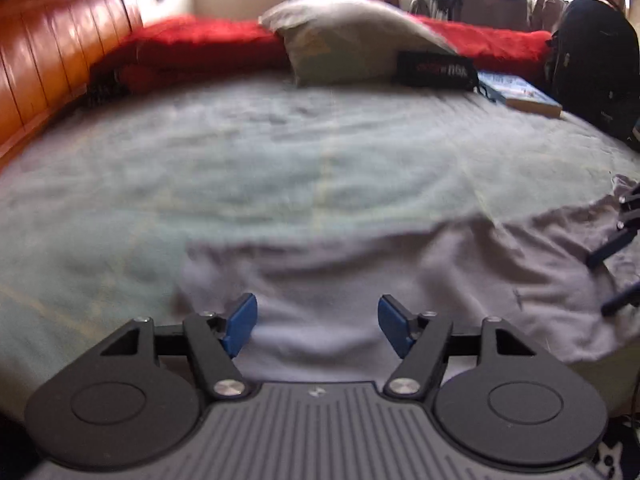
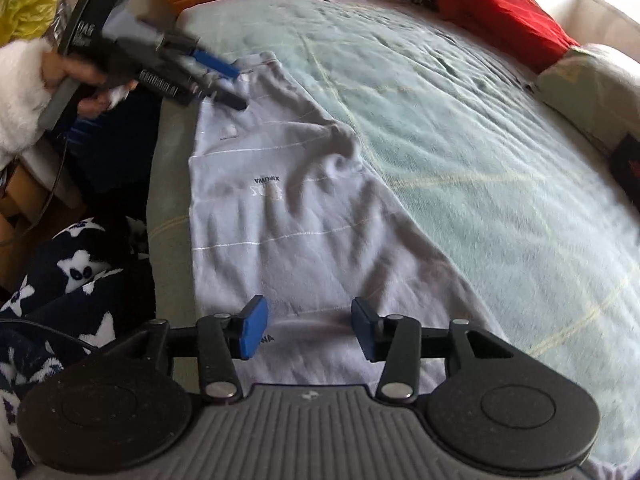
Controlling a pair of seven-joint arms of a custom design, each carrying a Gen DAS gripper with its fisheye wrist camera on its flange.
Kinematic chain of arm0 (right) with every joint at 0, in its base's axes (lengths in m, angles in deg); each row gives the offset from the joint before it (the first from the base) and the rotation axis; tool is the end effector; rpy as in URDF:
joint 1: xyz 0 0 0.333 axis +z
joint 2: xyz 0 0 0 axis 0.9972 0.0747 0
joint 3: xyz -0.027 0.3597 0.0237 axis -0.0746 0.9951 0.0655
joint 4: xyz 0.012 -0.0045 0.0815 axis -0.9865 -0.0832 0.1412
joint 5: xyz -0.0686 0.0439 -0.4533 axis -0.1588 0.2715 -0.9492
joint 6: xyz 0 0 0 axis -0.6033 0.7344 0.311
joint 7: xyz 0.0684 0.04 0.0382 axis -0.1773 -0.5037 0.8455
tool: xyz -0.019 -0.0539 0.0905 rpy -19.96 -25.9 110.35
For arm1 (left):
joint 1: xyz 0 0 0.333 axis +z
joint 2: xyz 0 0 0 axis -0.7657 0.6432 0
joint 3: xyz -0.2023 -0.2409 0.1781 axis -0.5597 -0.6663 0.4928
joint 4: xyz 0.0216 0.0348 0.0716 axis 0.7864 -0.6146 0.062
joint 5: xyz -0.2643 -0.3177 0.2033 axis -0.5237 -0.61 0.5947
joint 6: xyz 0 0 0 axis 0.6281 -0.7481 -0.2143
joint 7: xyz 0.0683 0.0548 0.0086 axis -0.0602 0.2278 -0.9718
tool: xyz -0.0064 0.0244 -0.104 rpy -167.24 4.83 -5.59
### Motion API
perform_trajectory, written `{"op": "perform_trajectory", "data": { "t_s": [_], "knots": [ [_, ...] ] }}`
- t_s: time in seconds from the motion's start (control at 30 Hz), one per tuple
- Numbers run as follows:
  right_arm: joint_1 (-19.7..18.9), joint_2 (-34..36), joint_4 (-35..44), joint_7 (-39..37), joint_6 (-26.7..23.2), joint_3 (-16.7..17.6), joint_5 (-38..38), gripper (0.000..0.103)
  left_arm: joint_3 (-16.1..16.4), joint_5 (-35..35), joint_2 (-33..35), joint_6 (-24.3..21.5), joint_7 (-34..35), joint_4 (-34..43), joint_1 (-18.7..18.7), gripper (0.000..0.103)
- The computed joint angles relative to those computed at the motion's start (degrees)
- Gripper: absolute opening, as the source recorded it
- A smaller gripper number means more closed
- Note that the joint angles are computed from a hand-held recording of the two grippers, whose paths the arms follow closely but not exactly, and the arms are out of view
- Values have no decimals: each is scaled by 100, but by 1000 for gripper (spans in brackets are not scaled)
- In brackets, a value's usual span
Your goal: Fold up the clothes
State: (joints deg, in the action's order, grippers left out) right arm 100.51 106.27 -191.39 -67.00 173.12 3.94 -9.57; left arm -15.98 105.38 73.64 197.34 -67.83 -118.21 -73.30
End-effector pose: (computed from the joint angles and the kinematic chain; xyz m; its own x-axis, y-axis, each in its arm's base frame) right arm 0.6269 0.2942 0.3067 0.9679 -0.2513 -0.0020 -0.2088 -0.8000 -0.5626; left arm 0.4914 -0.3752 0.2858 0.0747 -0.9972 -0.0066 -0.6947 -0.0473 -0.7177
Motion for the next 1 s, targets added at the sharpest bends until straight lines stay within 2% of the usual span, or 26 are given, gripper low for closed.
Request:
{"op": "perform_trajectory", "data": {
  "t_s": [0.13,0.2,0.23,0.33,0.4,0.43,0.47,0.6,0.63,0.77,0.83,0.93,1.0],
  "knots": [
    [-66,34,20,3,-58,19,172,55,-67,297,-17,44,-675,-112,-106,68],
    [-89,47,35,2,-93,24,241,56,-69,916,-145,141,-1296,-212,-125,71],
    [-98,52,39,-12,-104,30,279,57,-101,997,-182,68,-1395,-240,-121,71],
    [-108,83,50,-57,-100,48,392,60,-154,737,-122,-333,-1135,-193,-122,71],
    [-122,75,31,-91,-100,53,458,61,-136,236,-30,-155,-979,-140,-9,71],
    [-129,67,18,-110,-102,54,491,62,-149,-253,24,115,-714,-130,117,71],
    [-136,59,5,-130,-104,54,524,62,-108,-340,-2,191,-662,-154,87,71],
    [-157,64,22,-127,-204,25,592,67,-23,-139,-199,349,-828,-181,39,72],
    [-155,68,35,-88,-233,19,608,68,-12,64,-224,248,-935,-139,12,73],
    [-184,10,0,-71,-275,32,798,70,25,301,59,54,-567,306,33,77],
    [-222,-69,-68,-76,-264,13,962,70,31,45,331,-282,-47,568,-28,77],
    [-294,-219,-238,-77,-124,-77,1208,73,65,-766,530,-374,280,615,-17,77],
    [-360,-320,-364,-26,-38,-164,1358,76,206,-468,414,-136,-340,434,-69,76]
  ]
}}
